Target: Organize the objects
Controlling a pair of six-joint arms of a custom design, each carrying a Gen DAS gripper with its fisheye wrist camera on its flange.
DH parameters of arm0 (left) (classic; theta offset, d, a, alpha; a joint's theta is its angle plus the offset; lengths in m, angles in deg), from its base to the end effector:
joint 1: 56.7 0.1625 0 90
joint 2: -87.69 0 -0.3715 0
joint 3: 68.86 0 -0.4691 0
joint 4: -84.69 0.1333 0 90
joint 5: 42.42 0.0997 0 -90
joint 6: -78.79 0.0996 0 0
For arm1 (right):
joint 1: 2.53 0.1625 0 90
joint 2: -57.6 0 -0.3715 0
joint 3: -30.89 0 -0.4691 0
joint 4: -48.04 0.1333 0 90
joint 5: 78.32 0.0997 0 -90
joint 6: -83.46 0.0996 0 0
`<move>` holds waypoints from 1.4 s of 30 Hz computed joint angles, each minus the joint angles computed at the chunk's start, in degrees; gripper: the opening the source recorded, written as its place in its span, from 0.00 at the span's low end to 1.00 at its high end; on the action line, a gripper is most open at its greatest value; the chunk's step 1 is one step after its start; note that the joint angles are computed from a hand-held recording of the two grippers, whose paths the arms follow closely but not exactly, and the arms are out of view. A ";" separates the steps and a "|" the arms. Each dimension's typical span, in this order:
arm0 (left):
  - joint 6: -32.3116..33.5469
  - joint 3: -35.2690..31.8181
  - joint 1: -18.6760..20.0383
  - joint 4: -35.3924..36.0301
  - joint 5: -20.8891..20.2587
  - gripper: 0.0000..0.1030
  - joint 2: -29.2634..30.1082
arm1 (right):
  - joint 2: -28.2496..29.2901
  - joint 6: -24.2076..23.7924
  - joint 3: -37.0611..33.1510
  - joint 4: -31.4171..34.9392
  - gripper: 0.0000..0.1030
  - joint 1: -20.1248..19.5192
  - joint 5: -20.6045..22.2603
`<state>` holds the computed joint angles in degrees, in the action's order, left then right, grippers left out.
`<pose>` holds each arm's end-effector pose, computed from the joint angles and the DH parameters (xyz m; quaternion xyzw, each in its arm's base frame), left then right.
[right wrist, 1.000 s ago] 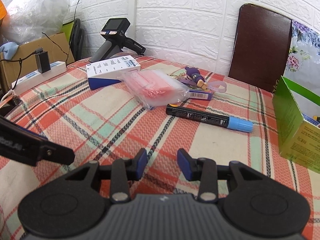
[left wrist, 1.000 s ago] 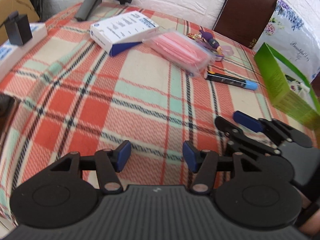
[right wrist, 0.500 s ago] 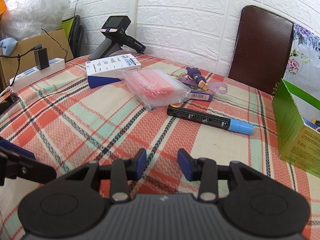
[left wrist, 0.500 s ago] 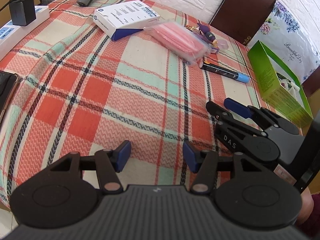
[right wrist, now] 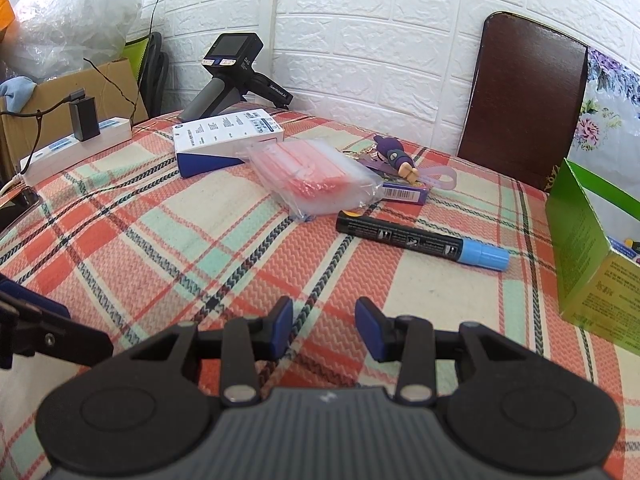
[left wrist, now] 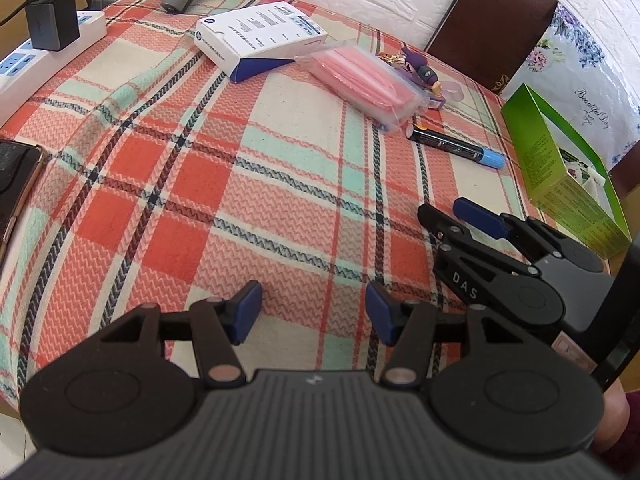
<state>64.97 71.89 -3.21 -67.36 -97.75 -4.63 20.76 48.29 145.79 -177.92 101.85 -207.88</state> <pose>-0.0927 -0.4445 0.1266 0.1518 0.9363 -0.2283 0.2196 0.1949 -0.4790 -0.0301 0.1963 -0.8163 0.3946 0.3734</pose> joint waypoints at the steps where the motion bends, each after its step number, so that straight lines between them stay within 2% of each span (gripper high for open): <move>1: -0.24 0.04 -0.14 0.07 0.41 0.57 0.00 | -0.07 0.01 0.08 0.03 0.35 -0.03 0.10; 10: -1.85 0.40 -0.83 0.51 2.83 0.57 -0.25 | -0.43 0.08 0.33 0.80 0.35 0.00 0.84; 20: -0.08 -0.75 0.19 -1.75 4.07 0.58 1.31 | -0.55 -1.84 -0.85 4.17 0.35 0.04 3.29; 27: 5.29 -7.71 4.38 -6.89 6.15 0.58 5.77 | -0.21 -3.37 -7.01 10.17 0.37 -0.11 8.70; 28: 6.11 -9.34 5.22 -7.86 5.83 0.58 6.67 | 0.04 -3.94 -8.39 11.08 0.38 -0.18 9.69; 30: 7.01 -13.15 7.10 -8.97 4.21 0.62 8.87 | 0.56 -4.71 -11.60 14.28 0.47 -0.40 11.66; 33: 7.75 -17.70 9.22 -11.62 1.78 0.69 12.05 | 1.94 -5.41 -17.19 18.31 0.51 -1.00 14.19; 36: 5.73 -21.90 11.08 -12.48 0.19 0.69 15.82 | 2.99 0.01 -23.62 25.44 0.50 -2.16 16.07; 40: 3.73 -25.76 13.00 -14.40 -2.14 0.69 20.23 | 3.04 11.99 -30.06 38.86 0.49 -4.83 21.30; 42: 3.08 -27.65 13.90 -14.81 -3.48 0.68 22.37 | 3.75 16.36 -32.16 42.63 0.49 -5.91 22.85</move>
<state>68.06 44.24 10.69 -82.17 -101.23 17.74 24.50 64.65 113.63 -135.29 95.93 -185.03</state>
